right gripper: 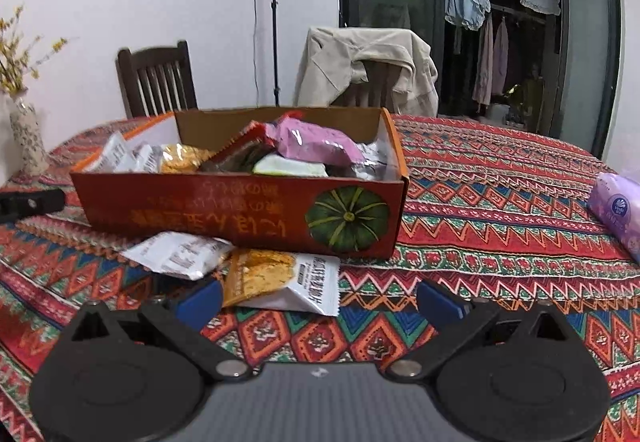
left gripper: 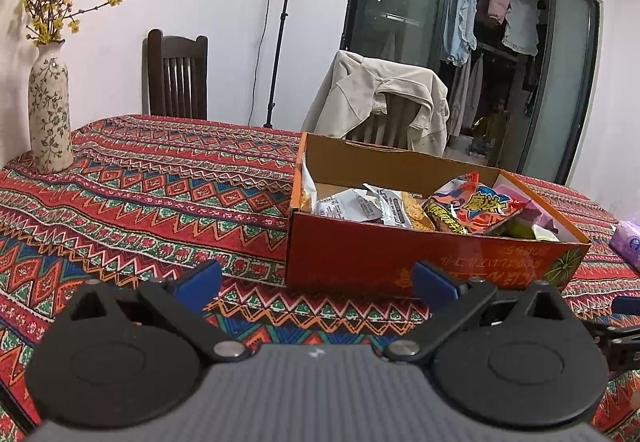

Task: Organize snacks
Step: 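Move the right gripper down to the gold oat-cracker packet beside the box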

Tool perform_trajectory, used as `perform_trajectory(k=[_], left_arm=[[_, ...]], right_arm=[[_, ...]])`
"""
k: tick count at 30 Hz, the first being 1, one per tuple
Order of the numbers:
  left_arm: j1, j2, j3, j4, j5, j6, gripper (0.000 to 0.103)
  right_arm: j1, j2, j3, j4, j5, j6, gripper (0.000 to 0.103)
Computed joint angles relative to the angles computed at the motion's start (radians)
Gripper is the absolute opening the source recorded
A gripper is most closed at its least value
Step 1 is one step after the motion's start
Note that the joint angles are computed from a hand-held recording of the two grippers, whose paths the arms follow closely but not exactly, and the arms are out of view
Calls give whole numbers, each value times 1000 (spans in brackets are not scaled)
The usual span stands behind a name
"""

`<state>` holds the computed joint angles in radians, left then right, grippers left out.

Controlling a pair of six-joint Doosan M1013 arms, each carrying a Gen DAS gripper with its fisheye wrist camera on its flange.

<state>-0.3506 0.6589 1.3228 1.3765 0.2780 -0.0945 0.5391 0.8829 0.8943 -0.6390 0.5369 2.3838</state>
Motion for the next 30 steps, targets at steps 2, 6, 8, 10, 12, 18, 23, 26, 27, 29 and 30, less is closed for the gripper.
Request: perform_trajectory(k=[2,6,8,10,12,18,23,26,27,29,30], left_arm=[[2,-1,1,-5,-5,-4,103],[4,-3,5,3,-10,-25,103],[6,-4,6,6,-16,-34,103],[7,-4,6,-7,-16,-28,103],[9,-4,5,-32,-20,-9,103],[11,-6,7,-56,-24,6,103],[13,-5,4,-113,-29,55,103],[12,-5,3,-113,-27,54,103],[12,-5,3,-113,-27,54,103],[12,-5,4,-99,-24,42,103],[11,-5,4,-99,-24,43,103]], right_arm=[[-1,14,-28,39,24,-42,103],[-2,48,-102,125,82,-134,103],[-2,68,-144,161,114,-179,103],[0,95,-202,193,158,-228,103],[2,129,-267,225,210,-279,103],[-8,183,-355,307,251,-303,103],[-6,171,-317,268,206,-267,103],[-6,166,-305,270,194,-274,103],[-8,163,-301,275,189,-279,103],[-9,155,-283,282,171,-282,103],[-9,151,-275,279,162,-280,101]])
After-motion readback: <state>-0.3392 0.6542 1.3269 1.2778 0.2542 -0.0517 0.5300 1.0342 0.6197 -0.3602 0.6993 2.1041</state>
